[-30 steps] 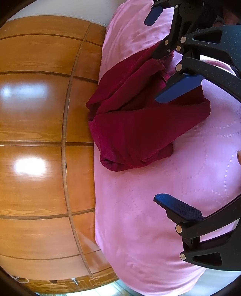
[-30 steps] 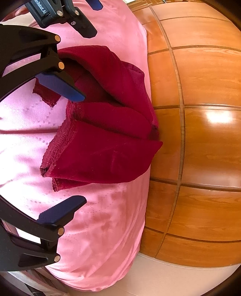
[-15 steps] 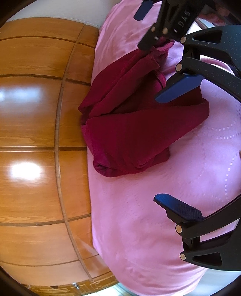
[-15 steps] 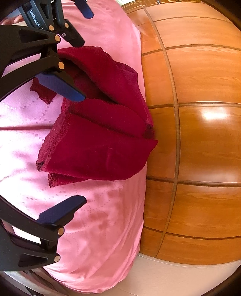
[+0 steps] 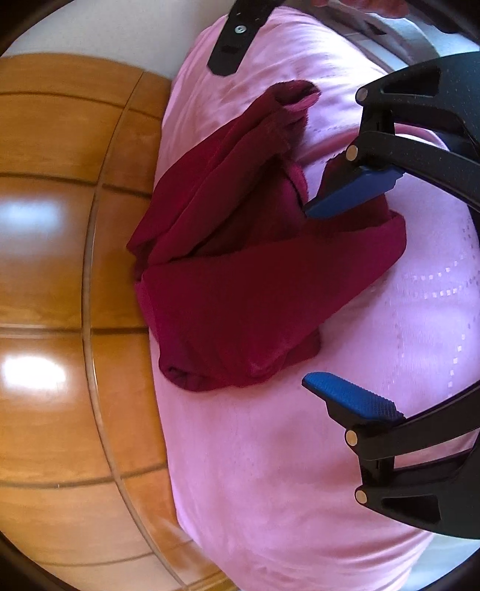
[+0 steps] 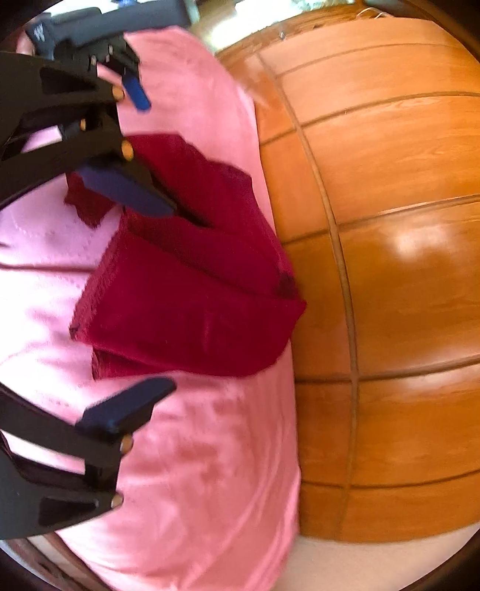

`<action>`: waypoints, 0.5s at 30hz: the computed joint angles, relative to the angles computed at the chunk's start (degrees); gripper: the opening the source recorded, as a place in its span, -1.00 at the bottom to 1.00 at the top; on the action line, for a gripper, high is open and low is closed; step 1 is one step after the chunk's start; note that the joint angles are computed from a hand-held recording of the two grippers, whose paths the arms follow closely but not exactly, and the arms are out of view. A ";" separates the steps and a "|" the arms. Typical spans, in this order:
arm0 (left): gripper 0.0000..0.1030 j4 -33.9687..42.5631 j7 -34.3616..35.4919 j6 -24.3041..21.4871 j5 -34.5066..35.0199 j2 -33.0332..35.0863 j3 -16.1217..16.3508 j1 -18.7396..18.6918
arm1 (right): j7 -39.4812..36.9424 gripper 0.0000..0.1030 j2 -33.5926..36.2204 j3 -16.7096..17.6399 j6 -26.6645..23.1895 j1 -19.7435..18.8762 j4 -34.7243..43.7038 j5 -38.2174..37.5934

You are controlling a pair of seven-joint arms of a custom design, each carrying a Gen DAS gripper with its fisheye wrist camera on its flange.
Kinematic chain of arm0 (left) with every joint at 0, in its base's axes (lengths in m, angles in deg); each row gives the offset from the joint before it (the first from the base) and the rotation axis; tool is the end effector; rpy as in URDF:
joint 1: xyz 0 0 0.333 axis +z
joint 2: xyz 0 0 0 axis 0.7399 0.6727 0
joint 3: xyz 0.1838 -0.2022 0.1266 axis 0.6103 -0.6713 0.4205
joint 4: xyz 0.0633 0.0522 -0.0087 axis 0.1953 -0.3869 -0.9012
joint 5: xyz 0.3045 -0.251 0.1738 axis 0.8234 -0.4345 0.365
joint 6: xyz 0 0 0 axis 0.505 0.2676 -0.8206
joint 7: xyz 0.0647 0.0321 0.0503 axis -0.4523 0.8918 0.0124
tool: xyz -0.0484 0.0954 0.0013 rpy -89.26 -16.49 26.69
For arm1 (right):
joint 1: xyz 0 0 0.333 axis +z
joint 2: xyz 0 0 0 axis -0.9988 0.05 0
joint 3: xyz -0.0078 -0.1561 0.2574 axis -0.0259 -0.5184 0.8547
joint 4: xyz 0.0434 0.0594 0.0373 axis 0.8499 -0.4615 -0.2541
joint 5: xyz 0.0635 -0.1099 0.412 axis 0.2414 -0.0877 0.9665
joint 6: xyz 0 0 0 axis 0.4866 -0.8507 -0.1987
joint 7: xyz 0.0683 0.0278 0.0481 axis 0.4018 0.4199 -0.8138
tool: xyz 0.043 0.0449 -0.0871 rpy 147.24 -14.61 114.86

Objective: Fold small clothes
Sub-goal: 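Grasp the sweater edge with the left gripper and lift it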

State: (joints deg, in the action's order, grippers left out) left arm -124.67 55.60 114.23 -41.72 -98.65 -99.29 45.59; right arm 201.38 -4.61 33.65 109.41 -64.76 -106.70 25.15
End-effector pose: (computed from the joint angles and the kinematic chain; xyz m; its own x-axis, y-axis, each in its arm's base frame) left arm 0.4447 -0.1572 0.5408 -0.0780 -0.9965 0.0290 -0.7050 0.0346 -0.7084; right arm 0.4071 0.2155 0.6284 0.1724 -0.9590 -0.2250 -0.6499 0.0609 -0.7576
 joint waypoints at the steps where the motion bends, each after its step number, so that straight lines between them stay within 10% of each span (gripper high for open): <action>1: 0.64 0.24 1.05 -0.34 -0.49 0.53 0.65 -0.81 | -1.68 0.51 0.46 -1.56 0.19 1.88 0.16 1.72; 4: 0.60 0.94 3.24 -1.04 -1.69 1.97 1.62 -2.08 | -4.81 0.42 2.67 -2.69 -0.18 4.14 1.51 4.29; 12: -0.76 2.96 11.01 -6.06 -13.53 5.99 8.80 -6.85 | -9.49 0.08 6.41 -0.13 -8.64 2.38 4.59 2.57; 15: -0.79 2.20 18.23 -5.30 -21.84 4.33 12.67 -9.65 | -12.03 -0.71 5.93 -0.53 -10.37 2.34 3.78 2.50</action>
